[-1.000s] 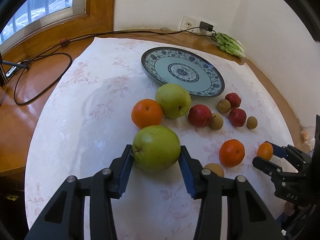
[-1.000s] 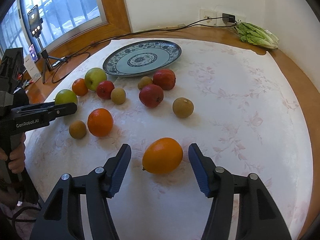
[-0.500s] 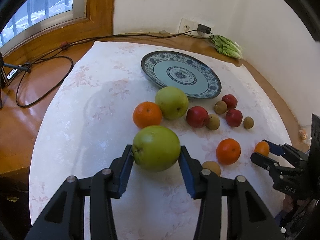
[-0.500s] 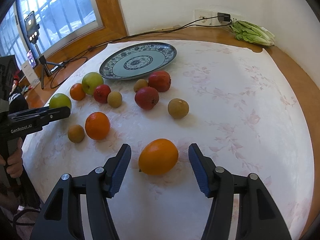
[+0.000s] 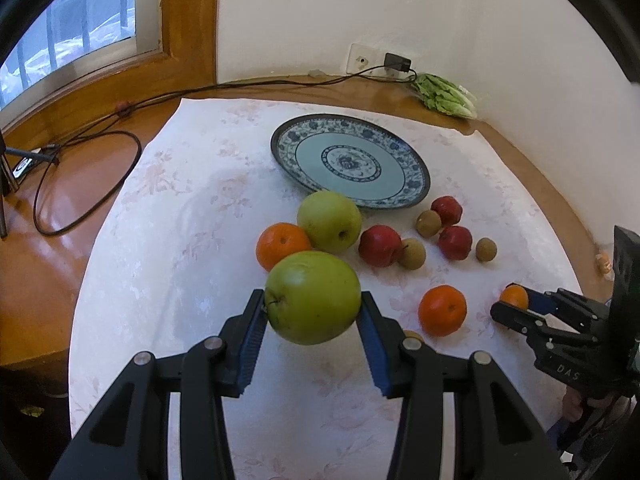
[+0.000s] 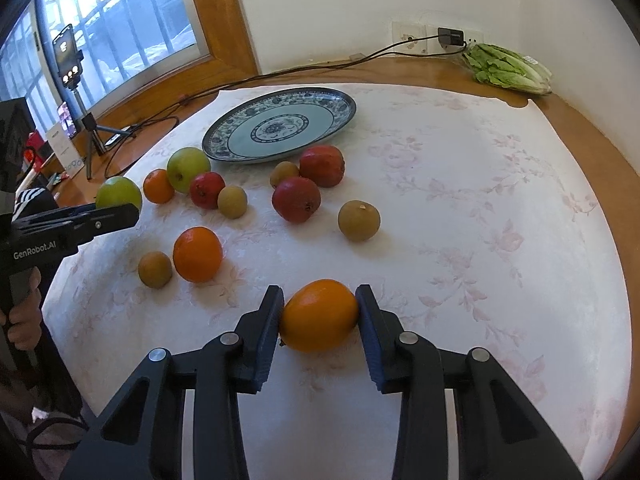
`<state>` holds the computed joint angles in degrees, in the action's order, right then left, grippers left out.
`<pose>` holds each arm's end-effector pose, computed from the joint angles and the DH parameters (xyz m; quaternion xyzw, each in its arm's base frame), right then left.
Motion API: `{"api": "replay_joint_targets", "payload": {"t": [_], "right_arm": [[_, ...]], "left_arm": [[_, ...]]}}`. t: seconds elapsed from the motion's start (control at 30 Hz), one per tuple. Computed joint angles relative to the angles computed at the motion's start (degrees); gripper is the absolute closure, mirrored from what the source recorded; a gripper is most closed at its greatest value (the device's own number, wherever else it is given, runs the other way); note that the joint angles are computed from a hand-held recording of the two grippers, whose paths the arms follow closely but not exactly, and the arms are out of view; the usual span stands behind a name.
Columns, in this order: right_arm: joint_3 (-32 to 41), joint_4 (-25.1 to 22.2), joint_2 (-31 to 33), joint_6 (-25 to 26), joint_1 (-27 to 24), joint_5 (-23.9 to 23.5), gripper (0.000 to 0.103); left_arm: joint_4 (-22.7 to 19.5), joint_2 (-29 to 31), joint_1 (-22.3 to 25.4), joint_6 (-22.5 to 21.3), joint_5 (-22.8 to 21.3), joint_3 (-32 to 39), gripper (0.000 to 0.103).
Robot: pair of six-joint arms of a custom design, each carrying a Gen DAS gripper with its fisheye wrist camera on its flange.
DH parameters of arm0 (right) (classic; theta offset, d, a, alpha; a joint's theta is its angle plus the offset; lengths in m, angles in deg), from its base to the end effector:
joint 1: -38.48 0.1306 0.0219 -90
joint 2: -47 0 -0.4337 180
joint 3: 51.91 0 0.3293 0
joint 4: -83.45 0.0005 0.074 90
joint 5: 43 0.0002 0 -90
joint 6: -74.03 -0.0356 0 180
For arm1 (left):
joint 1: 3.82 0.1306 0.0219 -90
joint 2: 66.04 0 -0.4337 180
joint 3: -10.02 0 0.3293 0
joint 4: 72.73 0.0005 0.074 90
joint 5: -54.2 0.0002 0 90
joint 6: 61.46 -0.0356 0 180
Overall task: Organize fruits
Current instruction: 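Carry the green apple and orange with both tools over the blue-and-white plate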
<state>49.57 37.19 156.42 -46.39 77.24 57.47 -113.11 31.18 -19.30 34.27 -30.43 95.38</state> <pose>0.4378 0.3426 0.4056 -0.0409 0.9472 0.1023 0.3013 0.4476 -0.1279 0.4065 0.0954 0.9405 -0.1031 0.3096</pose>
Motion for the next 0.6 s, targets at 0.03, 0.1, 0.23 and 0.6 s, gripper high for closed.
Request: {"api": "replay_joint_targets", "payload": {"t": [0.03,0.1,0.23,0.6], "right_arm": [[0.0,0.0,-0.1,0.0,0.0,-0.1,0.065],[0.2,0.0,-0.1,0.1,0.1,0.0,0.065],[0.6,0.1,-0.3,-0.2,0.1,-0.8,0.065],[6.2,-2.0,-0.4,1.1,-1.1,-4.1,0.065]], "left_arm": [[-0.2,0.0,0.0,-0.1,0.0,0.3,0.055],[-1.0,0.1,0.0,-0.7,-0.3,1.0,0.055],[-2.8,0.2,0.2,-1.7,-0.6,2.6,0.055],[-6.9,1.8,-0.3,-4.5,0.4,10.0,0.055]]}}
